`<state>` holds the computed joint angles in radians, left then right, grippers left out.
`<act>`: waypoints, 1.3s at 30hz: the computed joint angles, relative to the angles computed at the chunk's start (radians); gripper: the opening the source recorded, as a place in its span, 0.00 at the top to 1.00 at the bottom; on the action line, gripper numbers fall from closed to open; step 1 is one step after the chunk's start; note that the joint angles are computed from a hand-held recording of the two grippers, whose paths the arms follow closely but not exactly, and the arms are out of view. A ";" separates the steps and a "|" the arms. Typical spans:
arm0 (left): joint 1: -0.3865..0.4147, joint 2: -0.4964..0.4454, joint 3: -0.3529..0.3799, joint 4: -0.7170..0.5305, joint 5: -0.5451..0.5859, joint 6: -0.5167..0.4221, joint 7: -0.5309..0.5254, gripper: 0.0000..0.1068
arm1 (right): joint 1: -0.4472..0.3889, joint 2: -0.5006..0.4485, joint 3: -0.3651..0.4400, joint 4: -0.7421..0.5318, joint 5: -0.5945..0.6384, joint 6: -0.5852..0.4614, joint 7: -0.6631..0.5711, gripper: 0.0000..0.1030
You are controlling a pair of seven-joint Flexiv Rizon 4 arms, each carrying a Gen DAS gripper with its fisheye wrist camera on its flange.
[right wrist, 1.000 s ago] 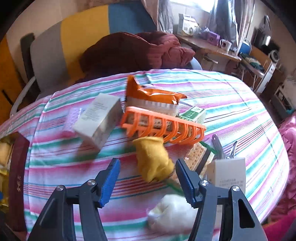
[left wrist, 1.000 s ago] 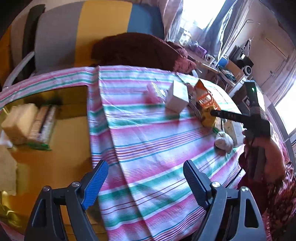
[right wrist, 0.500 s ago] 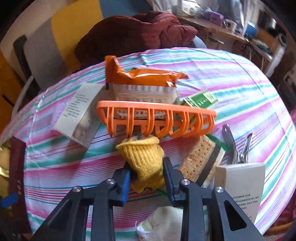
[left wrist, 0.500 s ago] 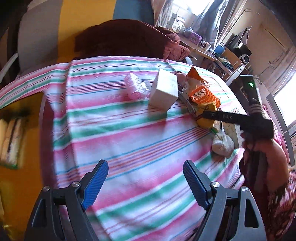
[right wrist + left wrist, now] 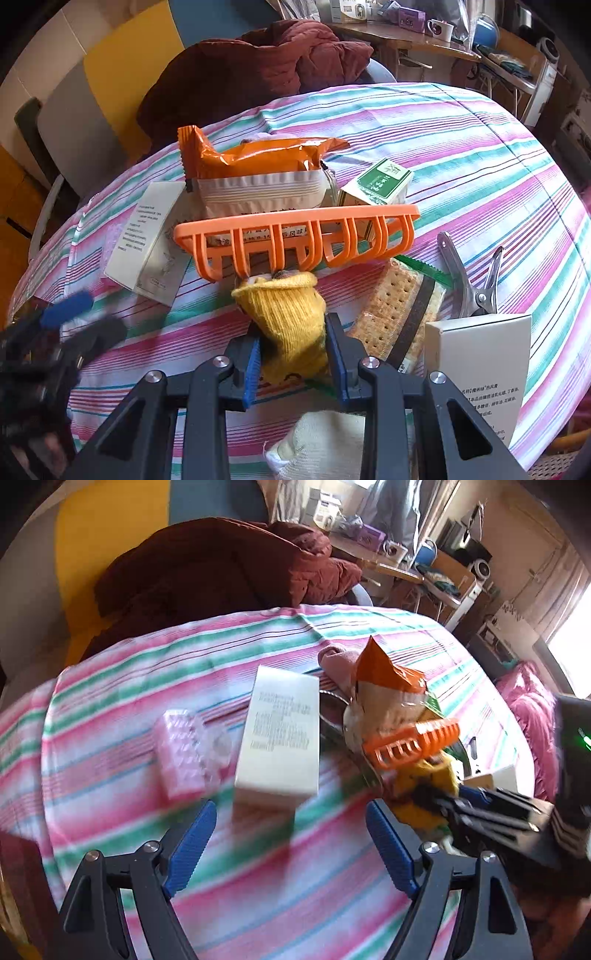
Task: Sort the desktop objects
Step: 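Grasp the white printed box with the left tool while the right tool grasps the yellow glove, then carry the white box and yellow glove into the gold tray and open both tools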
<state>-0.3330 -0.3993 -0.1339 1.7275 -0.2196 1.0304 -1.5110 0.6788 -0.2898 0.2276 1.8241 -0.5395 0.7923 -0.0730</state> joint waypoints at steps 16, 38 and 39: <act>-0.012 -0.069 0.021 -0.064 0.055 -0.058 -0.012 0.48 | -0.002 -0.019 -0.007 -0.022 0.013 0.000 -0.026 0.69; 0.007 0.382 0.015 0.577 -0.280 0.174 0.141 0.50 | -0.011 -0.079 0.048 -0.038 0.152 0.283 -0.211 0.71; 0.002 0.401 0.022 0.597 -0.271 0.182 0.127 0.50 | -0.016 -0.091 0.061 -0.049 0.181 0.299 -0.252 0.71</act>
<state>-0.3311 0.0013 -0.1119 2.3244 -0.4907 1.2127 -1.3840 0.6632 -0.3805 0.2885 1.7750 -0.3581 1.0909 -0.3254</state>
